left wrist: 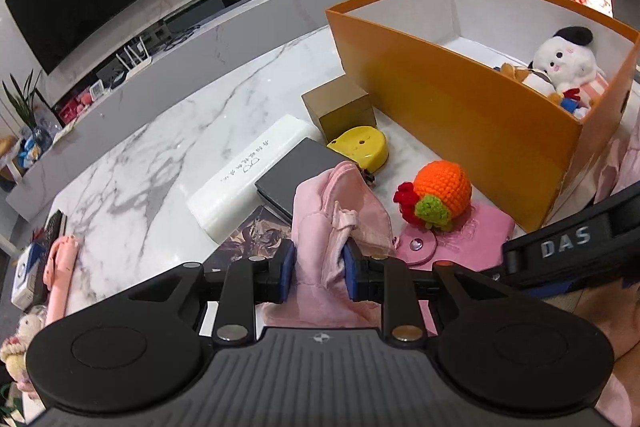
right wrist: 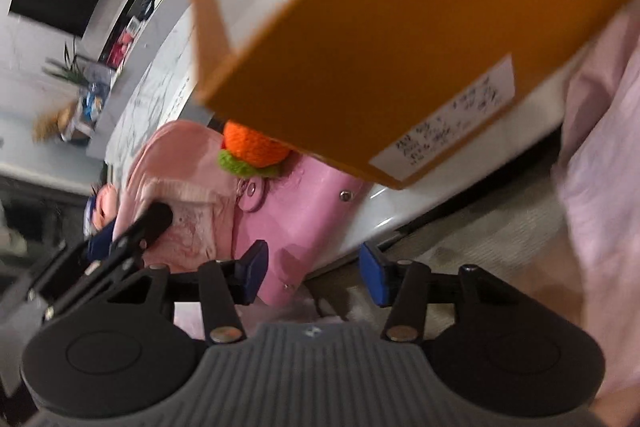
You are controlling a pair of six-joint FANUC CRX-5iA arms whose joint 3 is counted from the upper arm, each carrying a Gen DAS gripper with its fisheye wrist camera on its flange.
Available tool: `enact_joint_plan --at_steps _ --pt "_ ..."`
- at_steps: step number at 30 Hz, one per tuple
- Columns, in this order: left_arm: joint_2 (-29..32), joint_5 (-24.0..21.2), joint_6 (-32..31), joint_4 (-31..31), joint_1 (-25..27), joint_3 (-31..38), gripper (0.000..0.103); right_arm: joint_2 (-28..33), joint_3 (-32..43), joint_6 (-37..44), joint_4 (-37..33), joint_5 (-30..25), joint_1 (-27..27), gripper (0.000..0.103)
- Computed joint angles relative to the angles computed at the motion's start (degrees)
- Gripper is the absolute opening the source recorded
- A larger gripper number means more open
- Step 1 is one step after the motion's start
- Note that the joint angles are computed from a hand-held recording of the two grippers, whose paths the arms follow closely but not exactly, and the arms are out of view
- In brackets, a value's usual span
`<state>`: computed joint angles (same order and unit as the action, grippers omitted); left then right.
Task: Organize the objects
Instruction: 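Lift the pink pouch with the left gripper while the right lifts the pink case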
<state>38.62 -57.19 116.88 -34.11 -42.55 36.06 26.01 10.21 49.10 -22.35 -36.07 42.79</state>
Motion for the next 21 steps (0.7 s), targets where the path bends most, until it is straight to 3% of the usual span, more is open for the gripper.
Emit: enact_joint_plan --at_steps 6,10,15,21 --pt "-0.32 0.42 0.21 1.45 0.48 -0.86 0.028 2.1 2.83 -1.39 -5.68 -1.44 -0.88 0.052" --pt "-0.74 0.91 -0.35 3.15 0.86 -1.54 0.028 2.23 4.01 1.93 -8.81 -2.66 -1.24 0.032" --pt "-1.19 0.41 -1.34 4.32 0.2 -2.14 0.027 -1.42 -0.61 -0.6 2.77 1.95 2.29 0.026" --pt "-3.22 1.1 -0.56 8.12 0.34 -5.39 0.027 -5.36 -7.7 -7.06 28.94 6.42 8.71 0.023"
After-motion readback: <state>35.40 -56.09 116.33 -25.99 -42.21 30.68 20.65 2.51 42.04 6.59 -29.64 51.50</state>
